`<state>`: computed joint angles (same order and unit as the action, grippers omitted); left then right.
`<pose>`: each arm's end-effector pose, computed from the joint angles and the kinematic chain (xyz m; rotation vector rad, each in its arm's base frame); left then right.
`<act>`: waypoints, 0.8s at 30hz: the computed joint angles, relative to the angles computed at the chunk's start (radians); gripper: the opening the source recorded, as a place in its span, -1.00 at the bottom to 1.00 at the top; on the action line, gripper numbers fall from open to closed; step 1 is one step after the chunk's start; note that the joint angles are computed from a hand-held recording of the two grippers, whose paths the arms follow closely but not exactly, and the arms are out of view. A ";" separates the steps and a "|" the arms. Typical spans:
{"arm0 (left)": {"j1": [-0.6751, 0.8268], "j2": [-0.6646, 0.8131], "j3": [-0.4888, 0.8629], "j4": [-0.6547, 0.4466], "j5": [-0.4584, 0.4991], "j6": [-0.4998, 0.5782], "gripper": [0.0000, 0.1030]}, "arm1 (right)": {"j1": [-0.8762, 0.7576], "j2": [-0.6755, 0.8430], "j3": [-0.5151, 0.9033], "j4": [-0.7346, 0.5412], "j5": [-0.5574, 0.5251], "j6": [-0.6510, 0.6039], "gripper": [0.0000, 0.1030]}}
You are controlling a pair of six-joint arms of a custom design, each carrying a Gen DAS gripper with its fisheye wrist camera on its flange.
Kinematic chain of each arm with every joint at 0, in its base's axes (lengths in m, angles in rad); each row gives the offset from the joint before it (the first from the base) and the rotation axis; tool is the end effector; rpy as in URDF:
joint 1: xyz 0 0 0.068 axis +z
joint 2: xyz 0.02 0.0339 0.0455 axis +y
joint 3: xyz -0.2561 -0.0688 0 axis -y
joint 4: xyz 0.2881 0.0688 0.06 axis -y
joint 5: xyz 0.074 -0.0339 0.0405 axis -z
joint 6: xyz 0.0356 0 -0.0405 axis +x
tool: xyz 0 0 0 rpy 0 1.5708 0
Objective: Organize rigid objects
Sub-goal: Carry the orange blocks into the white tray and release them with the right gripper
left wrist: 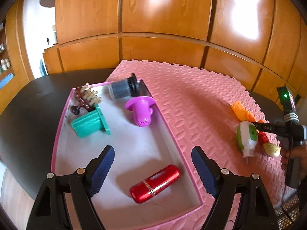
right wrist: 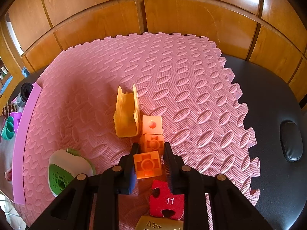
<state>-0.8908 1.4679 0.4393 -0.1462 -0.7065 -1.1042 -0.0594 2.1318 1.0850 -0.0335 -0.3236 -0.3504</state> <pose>0.1643 -0.1664 0.0592 -0.4219 2.3117 0.0737 0.4031 -0.0126 0.0159 -0.4793 2.5422 0.2815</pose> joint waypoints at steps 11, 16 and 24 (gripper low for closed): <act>-0.020 0.029 0.036 -0.116 -0.026 -0.103 0.69 | 0.019 -0.013 -0.028 0.036 0.042 -0.020 -0.53; -0.034 0.013 0.034 -0.152 -0.053 -0.129 0.72 | 0.024 -0.019 -0.040 0.054 0.058 -0.023 -0.54; -0.037 -0.055 -0.006 -0.196 -0.078 -0.171 0.73 | 0.020 -0.021 -0.049 0.081 0.068 0.016 -0.54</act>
<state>-0.9276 1.4132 0.4335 -0.3419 -0.7842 -1.2751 -0.0396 2.1113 1.0358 0.0478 -0.2560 -0.3346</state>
